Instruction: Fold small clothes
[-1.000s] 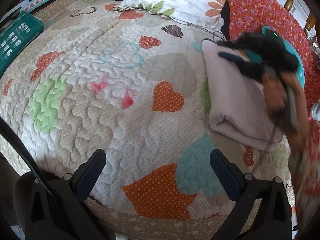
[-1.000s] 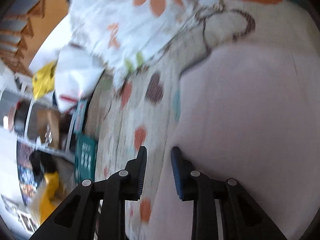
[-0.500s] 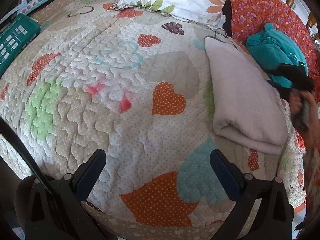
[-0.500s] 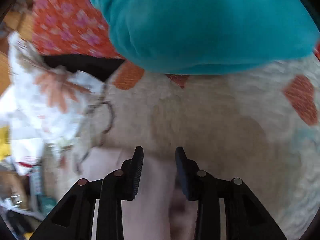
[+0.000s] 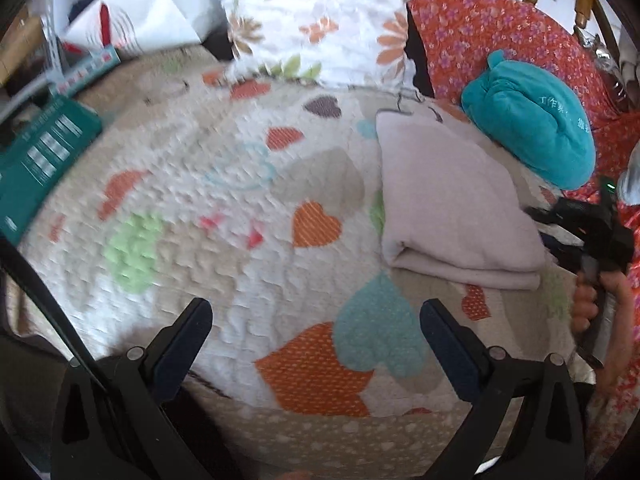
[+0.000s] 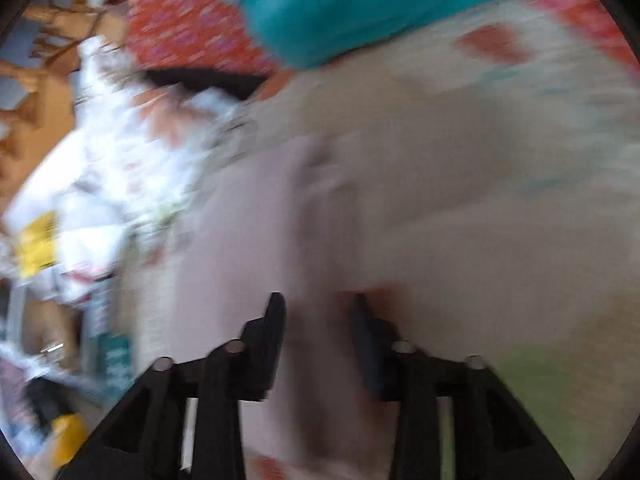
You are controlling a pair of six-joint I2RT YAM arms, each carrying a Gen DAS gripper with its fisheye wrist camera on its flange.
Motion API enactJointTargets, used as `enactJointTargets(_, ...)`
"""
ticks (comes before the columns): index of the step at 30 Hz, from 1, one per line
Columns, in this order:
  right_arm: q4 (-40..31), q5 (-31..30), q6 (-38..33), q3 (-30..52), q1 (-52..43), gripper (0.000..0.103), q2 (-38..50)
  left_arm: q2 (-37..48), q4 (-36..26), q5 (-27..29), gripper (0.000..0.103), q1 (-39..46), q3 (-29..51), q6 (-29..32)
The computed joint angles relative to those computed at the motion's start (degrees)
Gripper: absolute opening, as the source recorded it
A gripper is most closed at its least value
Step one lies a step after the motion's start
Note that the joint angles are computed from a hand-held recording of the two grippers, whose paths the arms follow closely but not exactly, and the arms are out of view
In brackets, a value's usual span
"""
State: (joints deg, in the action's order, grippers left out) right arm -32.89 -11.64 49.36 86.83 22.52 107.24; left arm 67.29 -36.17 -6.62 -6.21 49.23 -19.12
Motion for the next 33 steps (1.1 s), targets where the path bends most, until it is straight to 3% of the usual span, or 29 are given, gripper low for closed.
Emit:
enactJointTargets(3,-0.33,3.05,-1.42,-6.36,1.91,0.046,-8.60,-1.15,0.16,-5.91,0.103,-2.64,-0.20,-0.32)
enactJointTargets(6,-7.35,16.49,-6.16,-5.36,10.04,0.055,-12.45,-0.71,0.90,-10.70,0.103,-6.10,0.54,-0.70)
enactJointTargets(9,-12.55,30.35,-8.15,-4.61,18.64,0.063,-13.50,1.41,0.93,-11.44,0.103,-8.32,2.43,-0.28)
enactJointTargets(12,-15.41,37.78,-7.93,-5.50,23.28,0.064,-12.76,4.70,-0.08,-11.94,0.103,-10.80,4.64,0.32)
enactJointTargets(18,-16.44,37.62,-7.01,-4.52,25.34,0.066,-10.05,5.63,-0.46,-12.32,0.103,-14.50,2.81,-2.55)
enactJointTargets(33,-18.31,39.09,-7.69,-1.32,27.78,0.070,-4.77,9.93,1.09,-8.56,0.103,-12.56,0.36,-3.88)
